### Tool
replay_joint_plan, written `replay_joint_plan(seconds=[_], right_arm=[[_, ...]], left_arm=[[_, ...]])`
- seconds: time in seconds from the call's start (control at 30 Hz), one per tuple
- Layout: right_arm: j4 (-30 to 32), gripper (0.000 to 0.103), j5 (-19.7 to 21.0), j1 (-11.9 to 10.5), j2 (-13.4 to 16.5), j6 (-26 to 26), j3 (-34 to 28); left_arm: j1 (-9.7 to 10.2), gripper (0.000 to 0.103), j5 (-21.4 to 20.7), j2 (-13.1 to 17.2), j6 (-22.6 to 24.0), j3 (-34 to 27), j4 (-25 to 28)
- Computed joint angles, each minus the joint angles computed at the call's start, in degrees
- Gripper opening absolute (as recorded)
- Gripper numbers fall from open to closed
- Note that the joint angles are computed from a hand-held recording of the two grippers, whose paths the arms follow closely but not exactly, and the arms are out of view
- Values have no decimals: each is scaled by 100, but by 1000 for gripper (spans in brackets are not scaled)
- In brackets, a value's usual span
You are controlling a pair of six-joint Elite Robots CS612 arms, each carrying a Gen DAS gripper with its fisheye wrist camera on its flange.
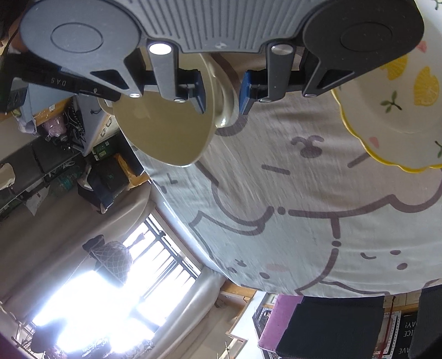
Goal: Organize plates and bowls
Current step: 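Lift the cream bowl with both tools toward the yellow-rimmed bowl, then carry the cream bowl with both tools toward the steel trays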
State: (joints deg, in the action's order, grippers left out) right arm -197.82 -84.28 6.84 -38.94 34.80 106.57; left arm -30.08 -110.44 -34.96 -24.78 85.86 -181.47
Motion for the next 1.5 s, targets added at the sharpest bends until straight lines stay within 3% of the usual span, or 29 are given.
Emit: replay_joint_plan(seconds=[0.3,0.4,0.97,1.33,1.5], right_arm=[[369,29,110,-60,-28,-518,-155],[561,30,47,-37,-59,-732,-208],[1080,31,-34,-5,-115,-1230,-354],[843,31,-307,114,-132,-1288,-264],[592,31,-214,125,-153,-1197,-116]], left_arm=[[-58,27,93,53,102,-98,179],[-68,18,169,55,127,-127,288],[-96,22,245,93,394,-340,813],[-169,22,615,-7,623,-109,545],[-195,22,732,-137,659,100,384]])
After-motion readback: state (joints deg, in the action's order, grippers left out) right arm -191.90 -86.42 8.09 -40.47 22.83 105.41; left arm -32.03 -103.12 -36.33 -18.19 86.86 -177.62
